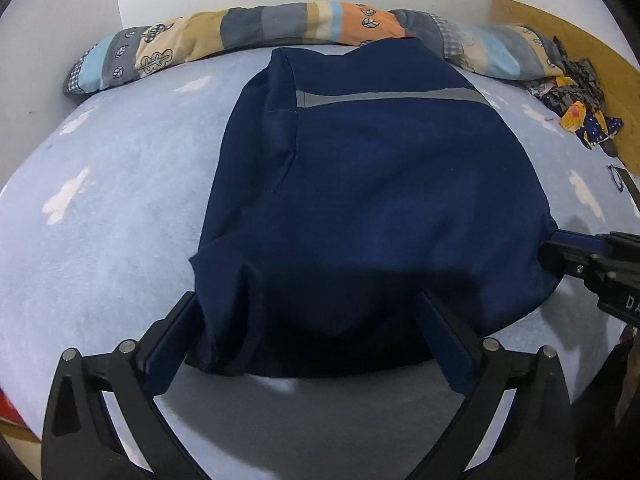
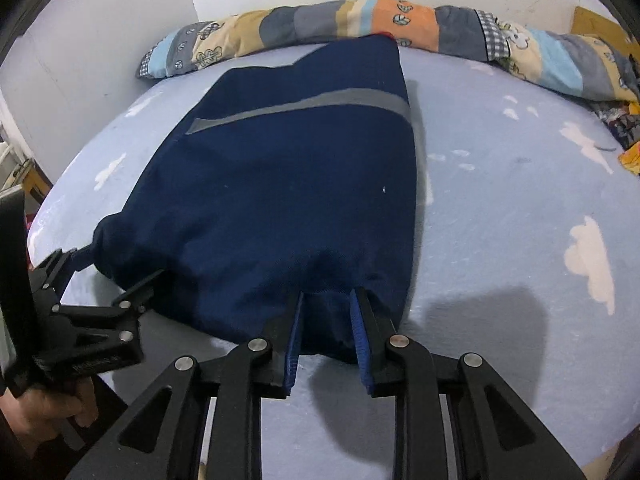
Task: Fold large clothes
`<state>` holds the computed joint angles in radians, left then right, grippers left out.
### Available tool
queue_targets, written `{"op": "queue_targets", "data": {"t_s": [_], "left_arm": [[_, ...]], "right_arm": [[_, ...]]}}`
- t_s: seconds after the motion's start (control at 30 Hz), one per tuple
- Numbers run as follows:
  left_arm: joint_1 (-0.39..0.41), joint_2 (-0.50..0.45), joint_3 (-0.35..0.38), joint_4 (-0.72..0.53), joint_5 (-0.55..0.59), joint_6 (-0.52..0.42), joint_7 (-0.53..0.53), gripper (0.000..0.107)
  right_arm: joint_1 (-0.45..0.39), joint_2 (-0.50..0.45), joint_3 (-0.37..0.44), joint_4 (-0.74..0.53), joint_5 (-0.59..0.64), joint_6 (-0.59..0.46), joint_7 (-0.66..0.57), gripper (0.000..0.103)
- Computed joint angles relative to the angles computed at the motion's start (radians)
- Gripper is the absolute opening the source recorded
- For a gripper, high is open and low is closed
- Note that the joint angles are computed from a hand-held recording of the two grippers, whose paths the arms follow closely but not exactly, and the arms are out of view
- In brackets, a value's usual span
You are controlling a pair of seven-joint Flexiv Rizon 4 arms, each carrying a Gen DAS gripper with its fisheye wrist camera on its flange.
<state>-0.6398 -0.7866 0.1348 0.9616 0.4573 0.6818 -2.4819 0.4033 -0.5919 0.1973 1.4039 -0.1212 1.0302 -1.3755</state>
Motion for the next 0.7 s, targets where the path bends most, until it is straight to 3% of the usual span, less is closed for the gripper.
{"op": "queue_targets", "data": {"t_s": [0.13,0.4,0.7], "left_arm": [[-0.015,0.01,0.018,0.001,0.017,-0.003,-0.04,0.103],[-0.114,0.025,0.09,-0.08,0.215,-0.088,-0.141,0.103],[-0.068,-0.003,0.059,-0.139,0.221,-0.095,-0.145,0.103]], "right_arm": [[-0.015,-0.006,0.015,-0.01,0.029,-0.004,-0.01,0.025],[-0.059,0.06,0.057,0.034,0.128,0.114,-0.028,0.036],[-0.063,-0.004,0.044,-0.09,0.149,0.104,0.047,0.04]]}}
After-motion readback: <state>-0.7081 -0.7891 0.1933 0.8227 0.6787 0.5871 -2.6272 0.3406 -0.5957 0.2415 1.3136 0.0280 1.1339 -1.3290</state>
